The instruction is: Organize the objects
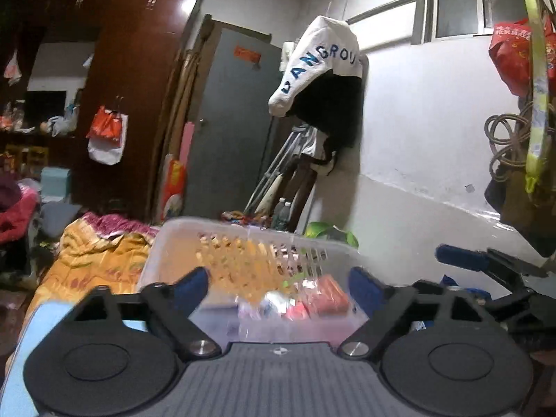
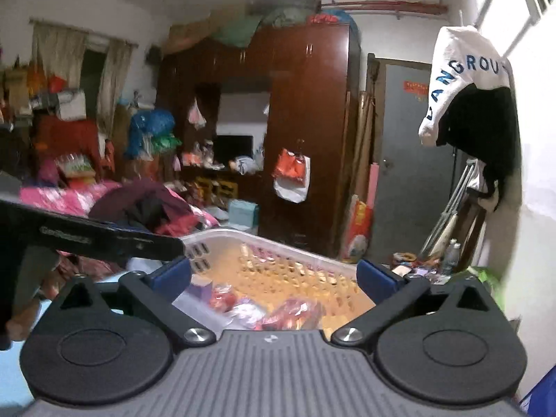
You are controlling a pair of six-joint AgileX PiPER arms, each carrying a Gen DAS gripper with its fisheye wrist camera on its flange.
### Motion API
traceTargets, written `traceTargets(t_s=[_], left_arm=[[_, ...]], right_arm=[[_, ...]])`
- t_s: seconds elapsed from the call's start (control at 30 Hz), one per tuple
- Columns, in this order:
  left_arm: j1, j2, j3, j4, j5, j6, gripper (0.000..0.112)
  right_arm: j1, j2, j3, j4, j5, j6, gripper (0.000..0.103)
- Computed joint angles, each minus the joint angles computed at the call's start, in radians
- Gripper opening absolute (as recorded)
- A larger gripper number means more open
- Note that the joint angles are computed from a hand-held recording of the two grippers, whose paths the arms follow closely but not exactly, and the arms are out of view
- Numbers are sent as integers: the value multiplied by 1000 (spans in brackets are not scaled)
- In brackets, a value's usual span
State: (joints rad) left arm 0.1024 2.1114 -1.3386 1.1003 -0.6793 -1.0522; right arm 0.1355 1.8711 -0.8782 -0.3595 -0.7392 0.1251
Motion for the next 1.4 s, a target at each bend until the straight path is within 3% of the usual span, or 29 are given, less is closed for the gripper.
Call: traceTargets(t_s=[0.1,0.17,0.23,0.37,0.43,0.5,0.53,0.57,0.67,0.87,0.93,1.07,1.27,1.4], left_arm=[[2,-69,208,-143,27,224,92],[-13,-83,296,-226,54,356,92],[-18,-74,352,-318,30,454,92],[-23,-39,351,-317,72,461,92],[-37,-32,346,-338,96,485,92],[-46,-28,344,-346,118,510,92],[-55,-30,356,-372,121,542,92],[-58,-30,354,-369,131,548,92],[-73,-33,362,-421,142,617,92],[-135,-26,329,-565,250,731,92],[-143,-28,330,-580,251,757,81],[-136,-45,405,-710,134,873,80],[-24,-26,499,-527,-162,752,80],[17,-6,494,-449,-233,683,80]], right_arm=[[-41,3,136,-42,-117,41,103],[-31,46,138,-6,-82,10,103],[3,106,89,77,-14,-48,103],[56,186,-25,147,86,-75,103],[88,203,-33,197,70,-123,103],[138,207,-36,330,77,-230,91],[142,209,-43,341,93,-235,74],[137,204,-39,313,111,-211,75],[100,181,63,261,11,-167,75],[-30,157,274,65,-273,37,75],[-60,160,321,30,-345,61,75],[-77,159,348,2,-384,71,75],[-96,194,348,-22,-426,98,75],[-101,231,351,-14,-468,87,75]])
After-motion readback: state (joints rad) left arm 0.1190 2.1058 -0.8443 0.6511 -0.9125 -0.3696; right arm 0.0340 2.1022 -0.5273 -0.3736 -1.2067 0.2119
